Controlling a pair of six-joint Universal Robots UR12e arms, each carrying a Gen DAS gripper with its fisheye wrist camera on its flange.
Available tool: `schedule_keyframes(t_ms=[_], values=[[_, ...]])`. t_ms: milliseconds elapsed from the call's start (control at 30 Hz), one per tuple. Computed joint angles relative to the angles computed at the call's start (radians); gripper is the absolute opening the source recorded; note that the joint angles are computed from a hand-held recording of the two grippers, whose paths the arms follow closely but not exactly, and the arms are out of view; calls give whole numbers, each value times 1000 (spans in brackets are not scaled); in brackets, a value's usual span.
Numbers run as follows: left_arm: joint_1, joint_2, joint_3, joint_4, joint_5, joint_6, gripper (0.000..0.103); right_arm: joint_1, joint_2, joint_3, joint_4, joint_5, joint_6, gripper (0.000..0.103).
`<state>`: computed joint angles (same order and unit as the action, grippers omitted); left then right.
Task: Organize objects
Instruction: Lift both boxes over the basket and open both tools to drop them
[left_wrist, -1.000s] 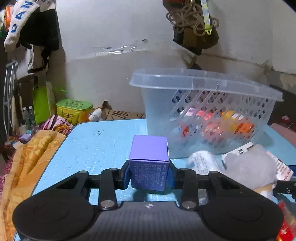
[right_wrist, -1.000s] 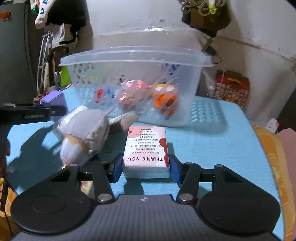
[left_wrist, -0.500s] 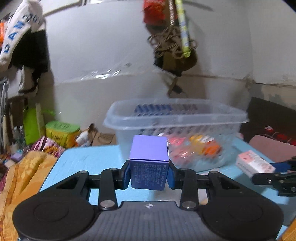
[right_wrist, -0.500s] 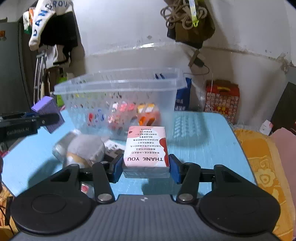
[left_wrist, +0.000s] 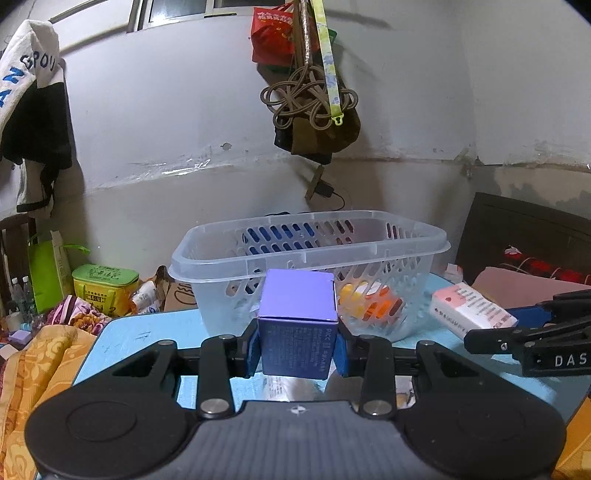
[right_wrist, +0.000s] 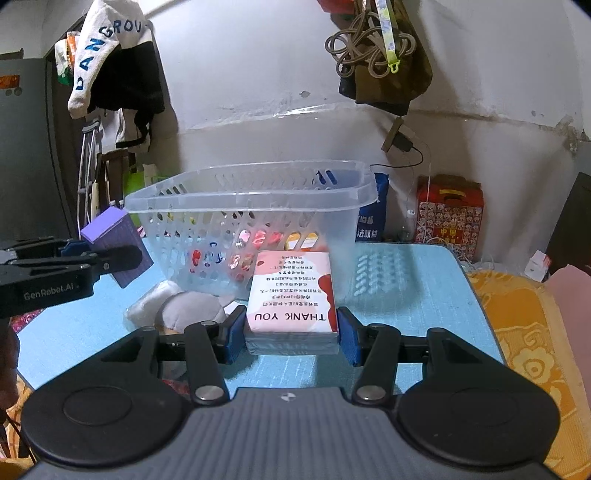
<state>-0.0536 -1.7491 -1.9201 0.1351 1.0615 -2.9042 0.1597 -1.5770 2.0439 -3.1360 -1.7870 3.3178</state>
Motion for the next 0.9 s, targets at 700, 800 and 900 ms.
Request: schedule_keyframes(t_ms=[700,800,900], values=[[19,16,9,101,-34,-86,42,2,-15,-23,-119,-26,-31,55],[11,9,53,106,-47,-131,42,-5,11,-83,-96,-22,-43,55],[-12,-17,136,22,-20,-192,42,-5,63,-171,-40,-55,-94,55]])
